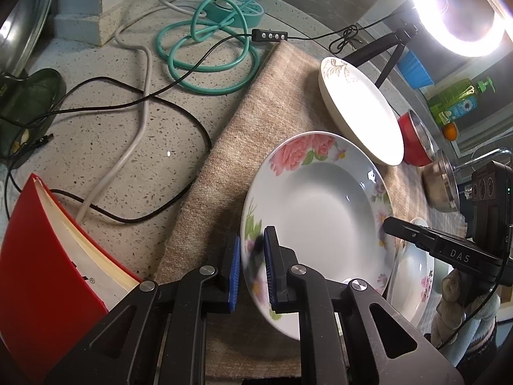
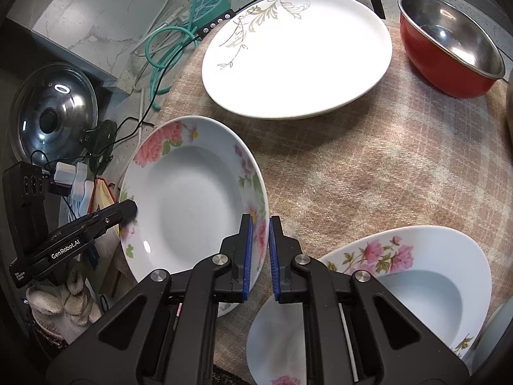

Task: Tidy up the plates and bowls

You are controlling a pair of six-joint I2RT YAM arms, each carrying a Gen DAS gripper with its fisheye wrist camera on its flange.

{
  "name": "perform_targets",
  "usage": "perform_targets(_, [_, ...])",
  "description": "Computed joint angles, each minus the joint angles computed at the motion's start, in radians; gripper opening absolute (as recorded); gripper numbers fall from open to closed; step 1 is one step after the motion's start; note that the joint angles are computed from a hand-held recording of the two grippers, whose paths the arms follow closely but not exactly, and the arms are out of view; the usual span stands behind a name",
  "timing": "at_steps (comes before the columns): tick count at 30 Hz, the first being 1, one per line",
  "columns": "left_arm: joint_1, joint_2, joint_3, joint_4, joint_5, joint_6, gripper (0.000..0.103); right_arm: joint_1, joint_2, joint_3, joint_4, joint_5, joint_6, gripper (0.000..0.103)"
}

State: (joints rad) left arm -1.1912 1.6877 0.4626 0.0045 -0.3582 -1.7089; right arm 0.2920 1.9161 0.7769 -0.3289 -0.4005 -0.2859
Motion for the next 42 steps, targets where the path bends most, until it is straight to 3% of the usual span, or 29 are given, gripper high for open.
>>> perform_targets(12, [-0.009,-0.036,0.035,-0.085,-0.025,-0.004,0.012,-0.024,-0.027,-0.019,-0.006,-0.015,-0.008,0.010])
perform_targets(25, [-0.016,-0.092,0.120,-0.211,-0.076,0.026,0.012,-0.125,-0.130,-0.009,-0.125,-0.072,-0.082,0.010])
perform_targets(42, [-0.021,0.122,0.384,-0.203,-0.022,0.145,0.012,-0.418,-0.156,0.006,-0.258,-0.046,-0.316,0.010])
